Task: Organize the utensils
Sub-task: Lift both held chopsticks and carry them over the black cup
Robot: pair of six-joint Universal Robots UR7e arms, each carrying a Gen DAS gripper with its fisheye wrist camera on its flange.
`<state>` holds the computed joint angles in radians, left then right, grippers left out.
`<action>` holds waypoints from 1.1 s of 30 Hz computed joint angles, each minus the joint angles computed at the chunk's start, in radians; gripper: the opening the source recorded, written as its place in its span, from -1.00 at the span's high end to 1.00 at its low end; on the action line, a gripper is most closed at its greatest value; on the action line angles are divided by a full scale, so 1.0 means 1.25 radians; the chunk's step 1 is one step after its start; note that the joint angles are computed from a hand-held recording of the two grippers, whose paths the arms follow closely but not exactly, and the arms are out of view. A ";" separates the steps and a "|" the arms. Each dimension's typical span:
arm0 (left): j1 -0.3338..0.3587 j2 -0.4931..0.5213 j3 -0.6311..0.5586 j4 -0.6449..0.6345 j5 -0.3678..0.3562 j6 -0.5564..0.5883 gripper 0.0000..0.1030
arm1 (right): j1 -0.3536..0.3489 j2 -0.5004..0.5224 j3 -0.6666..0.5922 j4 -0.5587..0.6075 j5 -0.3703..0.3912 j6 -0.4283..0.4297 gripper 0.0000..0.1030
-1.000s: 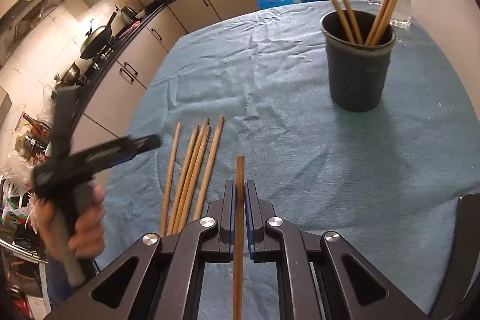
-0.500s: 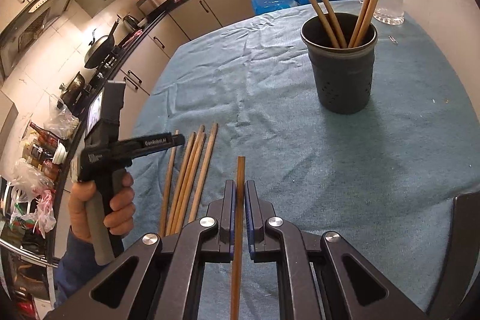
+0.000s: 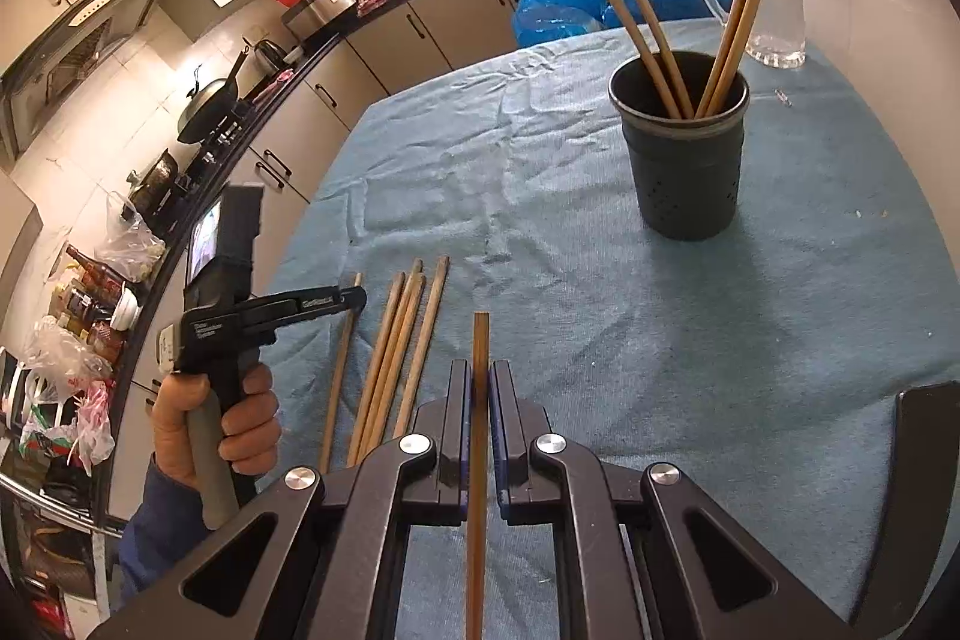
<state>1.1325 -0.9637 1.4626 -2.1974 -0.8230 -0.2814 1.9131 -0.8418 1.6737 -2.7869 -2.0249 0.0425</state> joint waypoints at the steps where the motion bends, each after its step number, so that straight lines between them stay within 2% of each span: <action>1: -0.005 -0.013 0.015 -0.017 0.003 0.007 0.90 | 0.002 -0.002 0.001 -0.004 0.000 -0.004 0.87; 7: -0.065 -0.107 0.121 -0.159 0.026 0.066 0.90 | 0.016 -0.015 0.017 -0.064 0.009 -0.049 0.87; 13: -0.130 -0.190 0.202 -0.248 0.041 0.093 0.90 | 0.043 -0.032 0.042 -0.157 0.027 -0.128 0.87; 19: -0.178 -0.240 0.249 -0.278 0.058 0.095 0.90 | 0.064 -0.044 0.067 -0.240 0.038 -0.194 0.87; 33: -0.238 -0.284 0.298 -0.311 0.101 0.115 0.90 | 0.067 -0.053 0.084 -0.270 0.041 -0.205 0.87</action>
